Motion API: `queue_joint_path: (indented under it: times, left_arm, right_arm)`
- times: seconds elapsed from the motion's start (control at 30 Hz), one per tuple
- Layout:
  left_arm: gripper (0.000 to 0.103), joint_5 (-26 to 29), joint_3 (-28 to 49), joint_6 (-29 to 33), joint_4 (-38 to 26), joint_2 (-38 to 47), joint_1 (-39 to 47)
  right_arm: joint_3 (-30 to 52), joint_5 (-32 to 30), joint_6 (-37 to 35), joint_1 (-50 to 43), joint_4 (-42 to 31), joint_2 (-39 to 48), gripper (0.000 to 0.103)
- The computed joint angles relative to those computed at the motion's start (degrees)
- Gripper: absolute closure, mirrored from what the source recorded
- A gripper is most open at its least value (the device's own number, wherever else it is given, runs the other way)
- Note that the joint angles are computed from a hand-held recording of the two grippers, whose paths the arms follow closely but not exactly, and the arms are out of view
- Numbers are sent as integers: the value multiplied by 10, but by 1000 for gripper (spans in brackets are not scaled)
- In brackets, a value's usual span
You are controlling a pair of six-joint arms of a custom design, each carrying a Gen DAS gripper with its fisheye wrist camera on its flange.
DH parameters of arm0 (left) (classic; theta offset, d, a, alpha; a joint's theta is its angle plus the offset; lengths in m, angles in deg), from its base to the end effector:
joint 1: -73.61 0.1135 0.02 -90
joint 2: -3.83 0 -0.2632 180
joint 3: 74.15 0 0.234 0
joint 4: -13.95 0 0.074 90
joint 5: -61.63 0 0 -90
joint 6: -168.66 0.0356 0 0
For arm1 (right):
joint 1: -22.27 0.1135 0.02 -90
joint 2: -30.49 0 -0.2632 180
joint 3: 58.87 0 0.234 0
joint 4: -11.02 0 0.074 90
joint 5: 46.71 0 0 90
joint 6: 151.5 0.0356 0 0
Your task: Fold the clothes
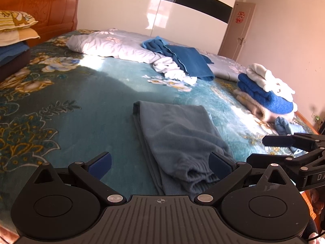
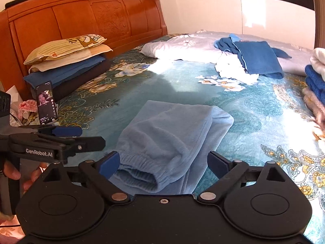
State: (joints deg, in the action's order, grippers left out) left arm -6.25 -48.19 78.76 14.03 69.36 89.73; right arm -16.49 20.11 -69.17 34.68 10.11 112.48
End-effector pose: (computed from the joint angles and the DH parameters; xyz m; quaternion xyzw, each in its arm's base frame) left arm 0.1708 0.0354 0.1360 -0.0426 0.8904 -0.1127 0.4390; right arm 0.2360 0.0663 0.1556 -0.2379 0.8614 0.1993 0.4021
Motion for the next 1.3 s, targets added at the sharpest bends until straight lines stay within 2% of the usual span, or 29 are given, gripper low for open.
queue_joint_path:
  times: [0.13, 0.4, 0.5, 0.63, 0.67, 0.8, 0.9, 0.93, 0.97, 1.1, 1.17, 1.3]
  left_arm:
    - [0, 1, -10, 0, -1, -8, -2]
    - [0, 4, -38, 16, 11, -17, -15]
    - [1, -8, -48, 29, 23, -17, -36]
    - [5, -55, -58, 34, 55, -9, -78]
    - [8, -64, -58, 34, 62, -3, -87]
    - [17, -80, -49, 34, 108, 60, -107]
    - [27, -107, -41, 36, 124, 92, -124]
    - [27, -115, -39, 36, 129, 103, -129]
    - [27, -116, -36, 33, 134, 112, -129]
    - [30, -119, -31, 32, 152, 133, -139]
    - [30, -139, -31, 35, 163, 143, -157]
    - [29, -184, -32, 23, 199, 177, -176]
  right_arm:
    - [-11, 17, 9, 9, 8, -11, 3]
    - [-25, 65, 42, 23, 14, -21, 5]
    - [-27, 68, 41, 27, 7, -23, 12]
    - [-21, 68, 45, 31, -10, -10, 39]
    - [-19, 72, 47, 34, -13, -6, 47]
    - [-13, 85, 47, 51, -14, 13, 57]
    - [-10, 105, 46, 67, -5, 25, 70]
    - [-9, 114, 47, 72, -2, 29, 82]
    - [-5, 122, 49, 75, -3, 33, 87]
    - [16, 127, 61, 80, -9, 59, 85]
    - [22, 138, 68, 90, -6, 69, 80]
    - [26, 164, 69, 106, 3, 84, 81]
